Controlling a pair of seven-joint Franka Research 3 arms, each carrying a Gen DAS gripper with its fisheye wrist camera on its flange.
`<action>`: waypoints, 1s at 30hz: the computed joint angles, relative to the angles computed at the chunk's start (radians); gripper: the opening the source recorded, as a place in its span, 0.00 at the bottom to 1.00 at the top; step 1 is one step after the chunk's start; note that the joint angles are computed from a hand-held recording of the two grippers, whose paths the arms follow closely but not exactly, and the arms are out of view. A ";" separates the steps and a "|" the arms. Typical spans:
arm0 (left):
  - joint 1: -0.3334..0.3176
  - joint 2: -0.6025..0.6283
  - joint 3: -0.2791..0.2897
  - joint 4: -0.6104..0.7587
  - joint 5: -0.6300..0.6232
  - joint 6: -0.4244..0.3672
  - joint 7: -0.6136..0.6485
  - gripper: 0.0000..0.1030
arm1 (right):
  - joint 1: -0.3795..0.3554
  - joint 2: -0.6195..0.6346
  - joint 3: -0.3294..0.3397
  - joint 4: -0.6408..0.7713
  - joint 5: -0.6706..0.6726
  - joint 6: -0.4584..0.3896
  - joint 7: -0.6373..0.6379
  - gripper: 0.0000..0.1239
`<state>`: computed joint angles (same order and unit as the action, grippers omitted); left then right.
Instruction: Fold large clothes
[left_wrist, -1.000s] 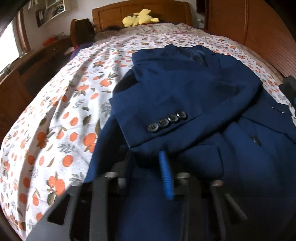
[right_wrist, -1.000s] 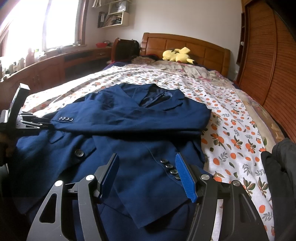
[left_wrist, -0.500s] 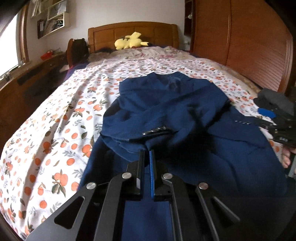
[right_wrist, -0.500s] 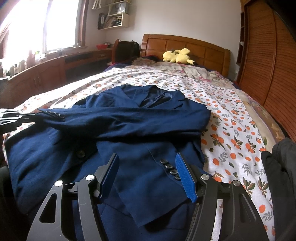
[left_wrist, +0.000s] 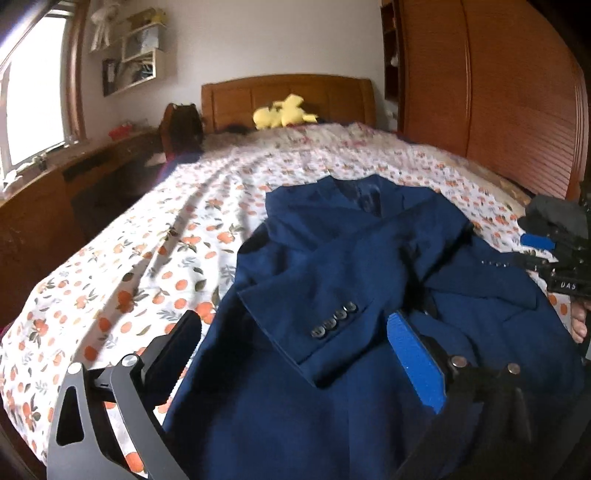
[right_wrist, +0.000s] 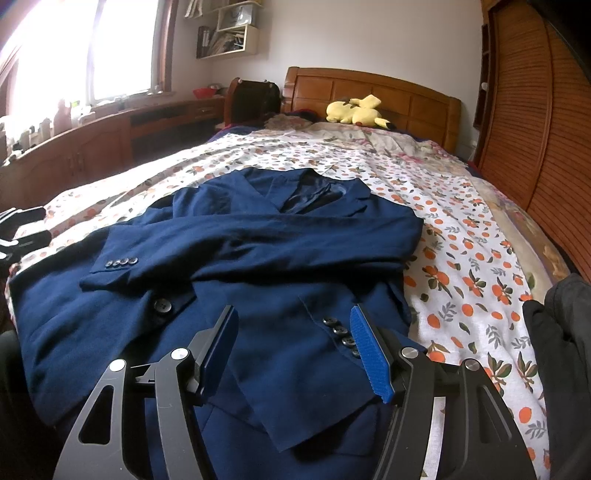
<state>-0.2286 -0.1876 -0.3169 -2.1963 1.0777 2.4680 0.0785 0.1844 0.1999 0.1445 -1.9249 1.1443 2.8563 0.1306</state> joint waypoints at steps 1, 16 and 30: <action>0.000 -0.006 0.001 -0.005 -0.001 0.001 -0.005 0.98 | 0.002 0.001 -0.001 0.000 -0.009 0.001 0.007 0.49; 0.015 -0.134 -0.026 -0.150 -0.031 -0.012 -0.092 0.98 | 0.006 -0.044 -0.007 -0.065 -0.042 -0.009 0.033 0.49; 0.034 -0.244 -0.027 -0.288 -0.115 0.016 -0.068 0.98 | 0.014 -0.167 -0.088 -0.264 -0.066 0.011 0.064 0.51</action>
<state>-0.1950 -0.4313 -0.3440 -2.4841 0.9629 2.4844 0.0105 0.1988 0.0332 0.0565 -2.1887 1.0784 2.8675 0.1948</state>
